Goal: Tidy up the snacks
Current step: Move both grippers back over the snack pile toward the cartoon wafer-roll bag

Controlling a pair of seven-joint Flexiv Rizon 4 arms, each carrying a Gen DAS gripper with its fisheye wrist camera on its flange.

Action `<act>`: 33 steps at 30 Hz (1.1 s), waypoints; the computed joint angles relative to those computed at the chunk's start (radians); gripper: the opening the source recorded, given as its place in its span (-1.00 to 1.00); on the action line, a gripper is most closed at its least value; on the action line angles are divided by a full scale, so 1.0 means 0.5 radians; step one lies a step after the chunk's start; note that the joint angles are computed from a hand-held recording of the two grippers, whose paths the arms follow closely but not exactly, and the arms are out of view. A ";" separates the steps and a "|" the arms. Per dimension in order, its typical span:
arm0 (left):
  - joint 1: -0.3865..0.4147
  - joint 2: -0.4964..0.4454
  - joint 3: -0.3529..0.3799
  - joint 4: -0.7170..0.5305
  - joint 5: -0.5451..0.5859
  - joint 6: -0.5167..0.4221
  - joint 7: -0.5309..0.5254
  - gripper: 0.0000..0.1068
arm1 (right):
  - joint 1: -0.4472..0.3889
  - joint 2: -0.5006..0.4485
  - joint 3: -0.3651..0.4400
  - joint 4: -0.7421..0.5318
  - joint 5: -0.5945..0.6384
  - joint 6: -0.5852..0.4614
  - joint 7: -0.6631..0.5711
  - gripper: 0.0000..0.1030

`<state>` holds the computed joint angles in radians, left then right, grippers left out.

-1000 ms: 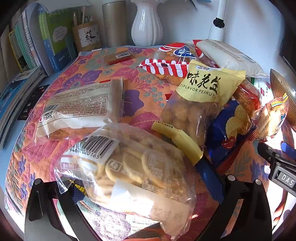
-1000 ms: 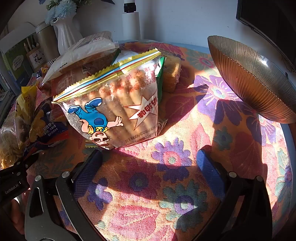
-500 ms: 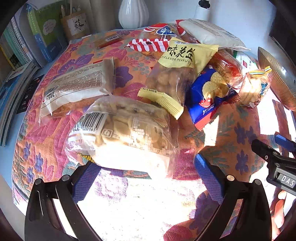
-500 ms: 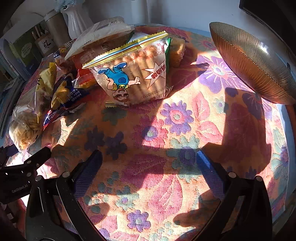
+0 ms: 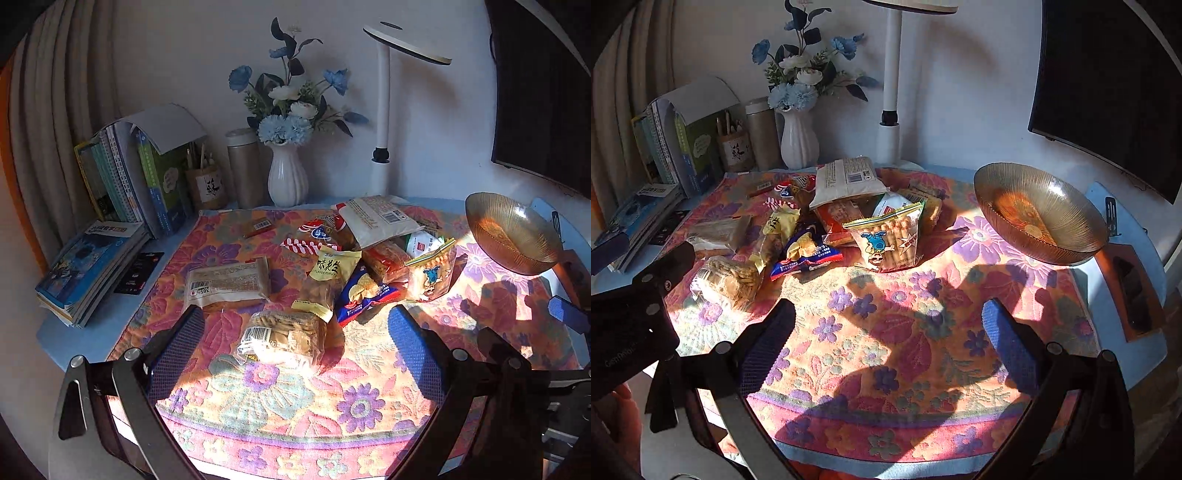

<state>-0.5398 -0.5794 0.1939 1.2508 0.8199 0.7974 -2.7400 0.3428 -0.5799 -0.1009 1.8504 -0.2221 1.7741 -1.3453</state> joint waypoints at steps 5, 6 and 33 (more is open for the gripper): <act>-0.059 0.029 0.014 0.004 0.082 -0.063 -0.060 0.84 | 0.181 0.041 -0.200 0.090 0.081 0.087 -0.031 0.85; -0.051 0.029 0.005 0.000 0.081 -0.061 -0.059 0.84 | 0.164 0.049 -0.176 0.092 0.083 0.085 -0.040 0.83; 0.321 -0.142 0.016 0.194 0.045 0.520 -0.108 0.84 | 0.073 -0.585 -0.152 -0.601 0.158 0.112 -0.227 0.94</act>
<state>-0.3791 -0.6505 0.2018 1.3476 0.8424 1.0576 -2.7941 0.3791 -0.8726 -0.1767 1.5501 -0.1432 1.8303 -1.4586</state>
